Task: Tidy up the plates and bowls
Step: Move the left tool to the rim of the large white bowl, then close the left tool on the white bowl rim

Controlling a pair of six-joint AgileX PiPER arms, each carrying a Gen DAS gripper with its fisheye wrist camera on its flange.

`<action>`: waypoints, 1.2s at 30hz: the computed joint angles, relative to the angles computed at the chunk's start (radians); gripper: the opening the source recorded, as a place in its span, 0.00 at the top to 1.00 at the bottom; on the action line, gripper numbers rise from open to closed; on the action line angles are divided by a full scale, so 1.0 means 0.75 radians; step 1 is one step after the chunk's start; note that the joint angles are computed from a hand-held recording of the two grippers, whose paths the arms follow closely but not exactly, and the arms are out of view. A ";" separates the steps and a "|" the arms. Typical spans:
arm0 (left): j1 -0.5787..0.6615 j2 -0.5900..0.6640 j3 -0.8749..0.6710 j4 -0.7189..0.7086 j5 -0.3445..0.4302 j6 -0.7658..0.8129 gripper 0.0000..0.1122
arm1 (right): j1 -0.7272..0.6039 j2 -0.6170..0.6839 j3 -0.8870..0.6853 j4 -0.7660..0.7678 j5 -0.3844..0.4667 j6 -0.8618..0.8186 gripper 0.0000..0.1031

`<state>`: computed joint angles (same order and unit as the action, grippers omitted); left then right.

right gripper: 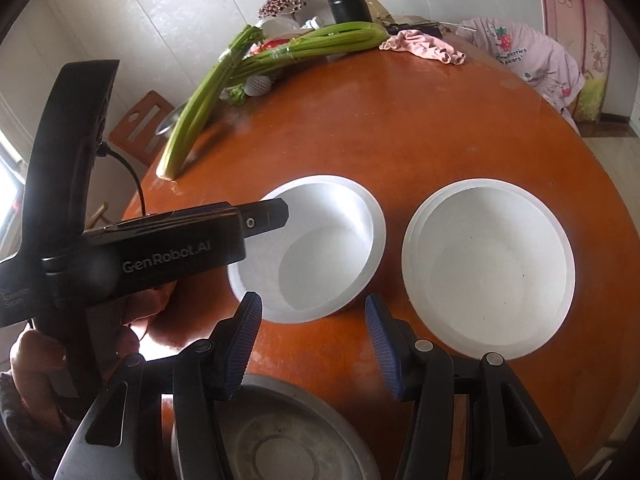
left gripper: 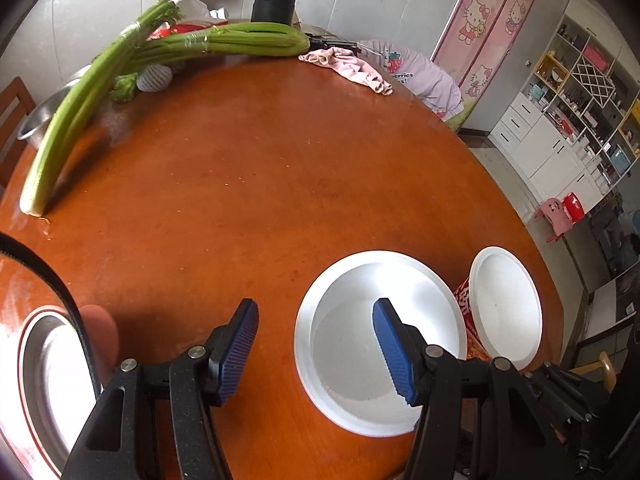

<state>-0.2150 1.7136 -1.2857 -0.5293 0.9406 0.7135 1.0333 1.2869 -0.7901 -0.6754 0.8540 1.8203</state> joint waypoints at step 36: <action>0.076 -0.086 0.084 -0.129 0.056 0.131 0.65 | 0.052 0.064 -0.110 -0.067 0.098 -0.097 0.45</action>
<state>-0.1576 1.6487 -1.2227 -0.6258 0.9830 0.8121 1.0725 1.3348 -0.8726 -0.7254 0.9272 1.7475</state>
